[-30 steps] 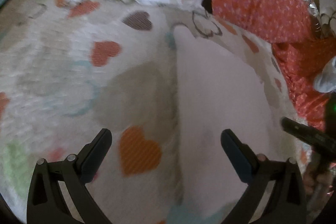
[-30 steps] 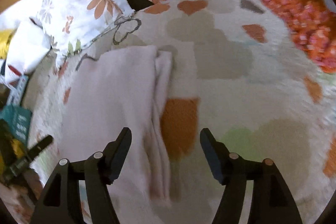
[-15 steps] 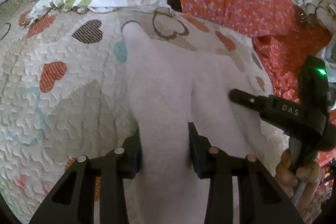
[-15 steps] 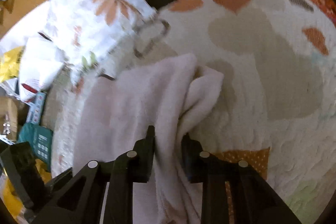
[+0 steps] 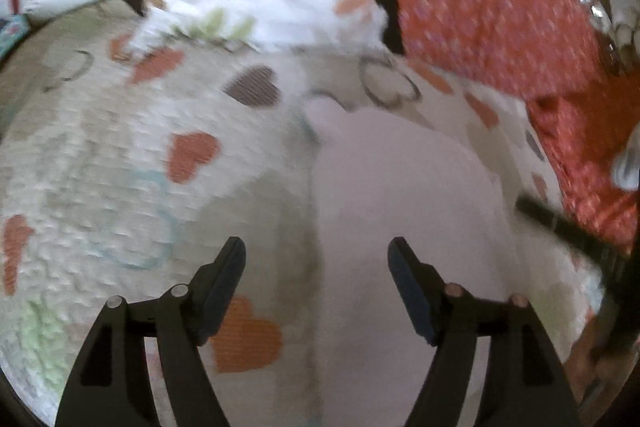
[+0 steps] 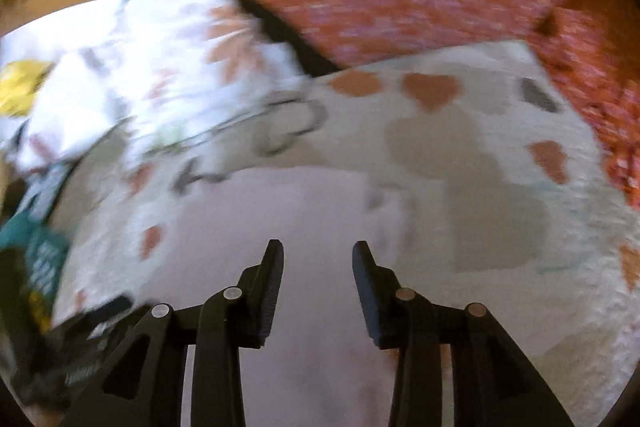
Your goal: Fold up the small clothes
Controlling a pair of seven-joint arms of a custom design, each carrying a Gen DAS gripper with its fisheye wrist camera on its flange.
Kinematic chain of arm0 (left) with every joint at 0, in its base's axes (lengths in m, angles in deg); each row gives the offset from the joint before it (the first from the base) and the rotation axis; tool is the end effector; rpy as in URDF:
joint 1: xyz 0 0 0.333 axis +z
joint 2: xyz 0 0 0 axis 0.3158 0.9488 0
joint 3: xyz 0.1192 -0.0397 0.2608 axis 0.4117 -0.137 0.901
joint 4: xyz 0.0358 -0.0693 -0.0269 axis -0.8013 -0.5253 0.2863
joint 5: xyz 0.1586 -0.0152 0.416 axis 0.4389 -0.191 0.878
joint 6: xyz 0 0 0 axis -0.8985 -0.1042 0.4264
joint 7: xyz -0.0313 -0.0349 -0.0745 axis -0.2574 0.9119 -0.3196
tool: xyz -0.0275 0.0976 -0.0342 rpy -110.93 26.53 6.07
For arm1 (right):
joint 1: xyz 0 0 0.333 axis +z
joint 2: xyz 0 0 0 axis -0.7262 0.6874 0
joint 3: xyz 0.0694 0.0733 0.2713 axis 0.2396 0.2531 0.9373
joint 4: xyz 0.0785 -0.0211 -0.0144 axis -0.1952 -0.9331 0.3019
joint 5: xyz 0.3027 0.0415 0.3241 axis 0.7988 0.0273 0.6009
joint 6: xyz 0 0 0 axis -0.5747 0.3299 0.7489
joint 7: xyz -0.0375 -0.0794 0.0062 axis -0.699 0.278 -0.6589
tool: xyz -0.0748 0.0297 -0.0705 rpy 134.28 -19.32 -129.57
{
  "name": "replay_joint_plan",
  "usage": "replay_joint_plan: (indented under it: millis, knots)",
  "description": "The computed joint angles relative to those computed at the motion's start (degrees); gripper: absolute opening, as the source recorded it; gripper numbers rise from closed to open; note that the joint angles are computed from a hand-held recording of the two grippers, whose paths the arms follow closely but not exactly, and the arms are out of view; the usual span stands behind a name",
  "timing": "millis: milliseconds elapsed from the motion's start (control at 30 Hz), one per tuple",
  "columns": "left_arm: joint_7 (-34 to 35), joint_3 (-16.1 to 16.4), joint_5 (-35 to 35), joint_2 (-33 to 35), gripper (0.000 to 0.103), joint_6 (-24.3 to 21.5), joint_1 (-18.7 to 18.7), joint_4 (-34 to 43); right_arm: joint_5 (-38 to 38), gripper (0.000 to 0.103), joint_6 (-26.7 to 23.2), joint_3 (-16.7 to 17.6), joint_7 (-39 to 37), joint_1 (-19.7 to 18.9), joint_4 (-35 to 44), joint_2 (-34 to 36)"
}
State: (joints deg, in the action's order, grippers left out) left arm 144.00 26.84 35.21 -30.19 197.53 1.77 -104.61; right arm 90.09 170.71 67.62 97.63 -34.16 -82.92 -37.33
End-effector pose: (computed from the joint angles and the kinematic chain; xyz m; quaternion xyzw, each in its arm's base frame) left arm 0.5461 -0.3348 0.5723 -0.6549 0.6780 -0.3023 0.1414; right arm 0.5401 0.2021 0.5759 -0.5993 0.7013 -0.1433 0.3584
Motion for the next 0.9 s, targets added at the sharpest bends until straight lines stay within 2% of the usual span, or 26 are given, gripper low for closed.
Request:
replay_joint_plan:
  millis: [67, 133, 167, 200, 267, 333, 400, 500, 567, 633, 700, 767, 867, 900]
  knots:
    - [-5.25, -0.28, 5.60, -2.65, 0.073, 1.48, 0.93, -2.29, 3.30, 0.037, -0.76, -0.82, -5.16, 2.69, 0.65, 0.88]
    - [-13.96, -1.80, 16.37, -6.18, 0.077, 1.70, 2.71, -4.79, 3.82, 0.037, -2.90, -0.28, -7.65, 3.88, 1.47, 2.12]
    - [-19.20, -3.09, 22.86, -8.24, 0.087, 1.27, 4.00, -6.09, 2.68, 0.037, -5.38, 0.38, -7.63, 3.95, 2.12, 2.71]
    - [-22.12, -3.80, 26.56, -9.26, 0.095, 1.04, 4.74, -6.65, 1.59, 0.037, -7.12, 0.91, -7.48, 4.12, 2.22, 3.05]
    - [-30.88, -6.22, 36.89, -13.59, 0.100, 0.44, 7.01, -9.35, -5.36, 0.037, -10.56, 3.09, -3.52, 3.42, 2.79, 3.69]
    - [-34.65, -7.06, 41.40, -16.84, 0.102, 0.15, 7.98, -11.18, -9.09, 0.037, -13.49, 4.01, -1.54, 3.88, 1.95, 2.21]
    - [-37.21, -7.06, 43.99, -20.42, 0.103, 2.15, 8.58, -13.49, -10.59, 0.043, -16.74, 4.44, 0.06, 4.54, 0.70, 0.31]
    - [-35.05, -5.52, 41.66, -23.36, 0.103, 6.19, 7.84, -15.72, -9.52, 0.052, -24.92, 4.41, 0.91, 5.72, -0.79, -2.49]
    - [-33.08, -4.10, 38.39, -25.58, 0.103, 9.98, 7.06, -17.96, -8.29, 0.057, -27.13, 3.94, 1.27, 6.11, -2.83, -5.37]
    - [-30.84, -3.69, 35.46, -27.06, 0.103, 11.79, 6.65, -19.42, -7.09, 0.064, -30.55, 3.65, 0.50, 6.42, -3.98, -7.64]
    - [-28.74, -4.33, 33.00, -28.19, 0.103, 11.31, 6.62, -20.12, -5.52, 0.064, -34.07, 3.43, -0.26, 6.63, -4.31, -8.73]
    - [-27.58, -4.92, 29.91, -28.83, 0.103, 9.57, 6.18, -20.32, -4.76, 0.064, -33.06, 3.19, 0.39, 6.13, -6.35, -11.64]
    - [-25.30, -4.61, 24.96, -27.62, 0.103, 8.18, 4.76, -20.10, -9.70, 0.065, -30.41, 5.26, 4.55, 2.83, -5.58, -13.85]
    - [-24.00, -5.25, 23.86, -25.84, 0.103, 5.47, 4.50, -18.87, -10.91, 0.069, -29.18, 5.57, 5.50, 1.98, -5.15, -13.98]
